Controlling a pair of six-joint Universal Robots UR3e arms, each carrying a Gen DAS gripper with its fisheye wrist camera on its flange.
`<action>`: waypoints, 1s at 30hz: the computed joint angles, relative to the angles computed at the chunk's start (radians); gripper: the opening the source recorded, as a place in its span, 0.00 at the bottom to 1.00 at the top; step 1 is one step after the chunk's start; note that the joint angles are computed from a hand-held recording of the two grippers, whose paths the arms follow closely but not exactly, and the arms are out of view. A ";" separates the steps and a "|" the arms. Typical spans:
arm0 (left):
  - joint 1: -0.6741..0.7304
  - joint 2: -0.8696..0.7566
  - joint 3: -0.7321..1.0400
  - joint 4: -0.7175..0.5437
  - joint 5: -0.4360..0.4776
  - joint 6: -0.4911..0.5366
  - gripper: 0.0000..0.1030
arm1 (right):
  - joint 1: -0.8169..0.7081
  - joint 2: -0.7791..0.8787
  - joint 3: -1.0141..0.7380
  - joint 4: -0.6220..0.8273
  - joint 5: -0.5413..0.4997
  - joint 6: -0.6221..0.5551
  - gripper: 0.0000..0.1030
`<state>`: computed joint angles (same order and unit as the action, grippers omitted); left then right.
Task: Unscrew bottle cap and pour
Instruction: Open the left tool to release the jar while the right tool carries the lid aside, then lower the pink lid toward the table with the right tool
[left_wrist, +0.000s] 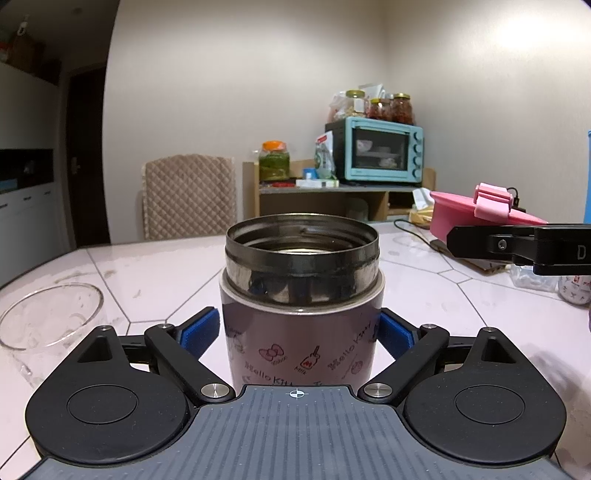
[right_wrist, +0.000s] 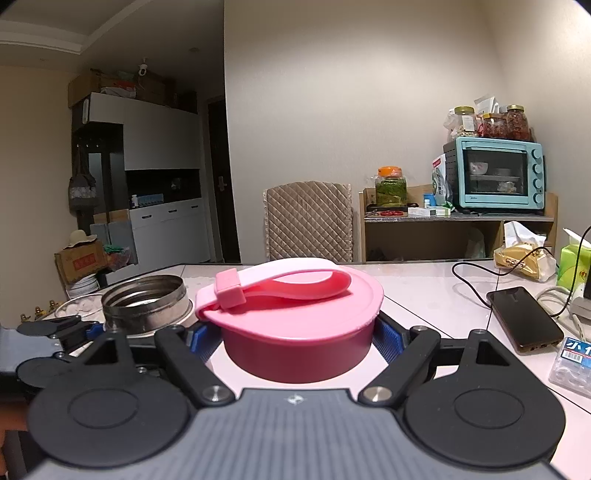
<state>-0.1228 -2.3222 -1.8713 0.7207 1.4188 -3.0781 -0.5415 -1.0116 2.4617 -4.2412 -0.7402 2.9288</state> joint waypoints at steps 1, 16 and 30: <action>0.001 0.001 -0.001 -0.002 -0.003 -0.001 0.93 | 0.002 0.001 -0.001 0.000 -0.004 0.000 0.82; 0.009 0.004 -0.016 -0.002 -0.007 0.000 0.96 | 0.019 0.028 -0.012 0.013 -0.056 -0.009 0.82; 0.010 0.026 -0.090 0.053 0.002 -0.009 1.00 | 0.015 0.051 0.009 -0.004 -0.080 -0.023 0.82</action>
<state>-0.1128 -2.2964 -1.9615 0.7740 1.4212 -3.0870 -0.5268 -0.9602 2.4710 -4.2452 -0.8203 2.9057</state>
